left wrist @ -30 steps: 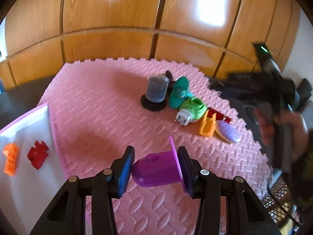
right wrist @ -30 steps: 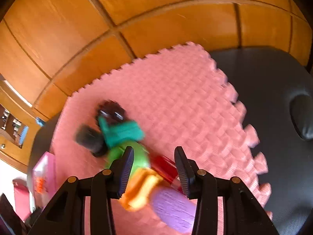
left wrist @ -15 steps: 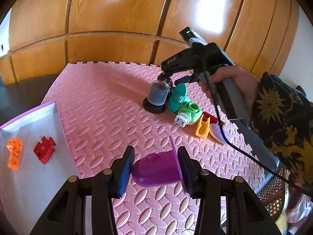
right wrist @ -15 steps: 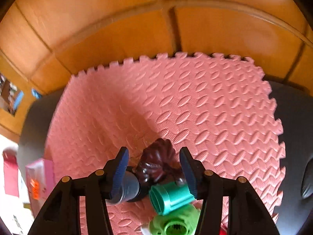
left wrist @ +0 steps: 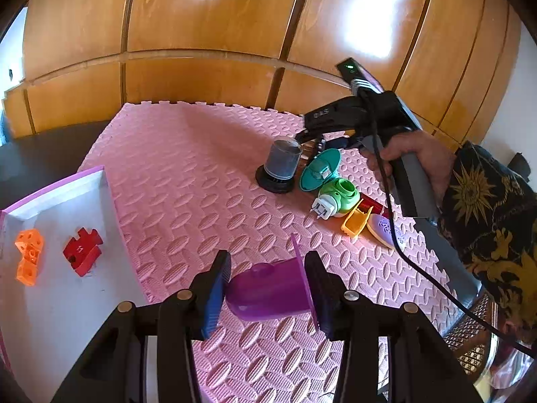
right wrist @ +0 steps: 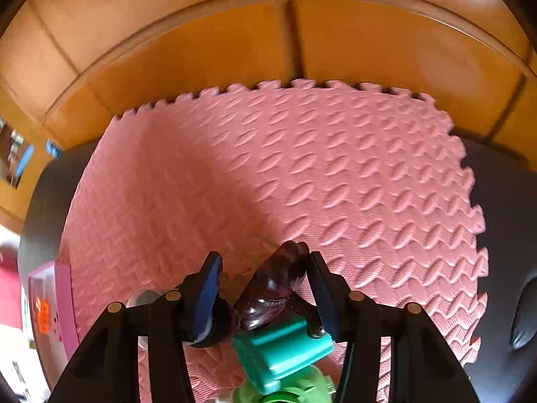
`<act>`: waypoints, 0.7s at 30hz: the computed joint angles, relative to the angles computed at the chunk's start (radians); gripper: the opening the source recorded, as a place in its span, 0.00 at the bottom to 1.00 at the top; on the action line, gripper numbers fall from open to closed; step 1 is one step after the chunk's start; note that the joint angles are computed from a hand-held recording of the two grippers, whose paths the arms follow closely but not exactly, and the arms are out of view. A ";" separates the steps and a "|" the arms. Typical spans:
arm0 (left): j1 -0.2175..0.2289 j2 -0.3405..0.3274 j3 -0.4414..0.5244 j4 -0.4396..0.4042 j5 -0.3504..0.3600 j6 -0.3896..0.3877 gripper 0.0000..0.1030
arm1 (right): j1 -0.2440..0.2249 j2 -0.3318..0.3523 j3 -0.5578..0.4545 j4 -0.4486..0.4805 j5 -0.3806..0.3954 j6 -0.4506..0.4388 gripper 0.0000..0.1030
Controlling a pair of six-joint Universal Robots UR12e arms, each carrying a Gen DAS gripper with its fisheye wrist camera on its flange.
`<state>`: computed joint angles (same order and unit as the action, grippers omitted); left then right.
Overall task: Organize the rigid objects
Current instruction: 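Grasp the brown comb with the right tool while the left tool holds the purple funnel, then carry the purple funnel into the white box and open the left tool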
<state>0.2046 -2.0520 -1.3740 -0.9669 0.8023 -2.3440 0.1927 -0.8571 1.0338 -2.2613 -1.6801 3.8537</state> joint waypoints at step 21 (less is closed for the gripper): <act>0.017 0.029 -0.040 0.072 -0.014 -0.011 0.45 | 0.021 -0.138 0.209 -0.209 -0.124 0.076 0.41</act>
<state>0.2220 -2.0233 -1.4137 -0.8949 0.7887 -2.3549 0.2138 -0.9951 1.2431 -2.4699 -1.8040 3.9300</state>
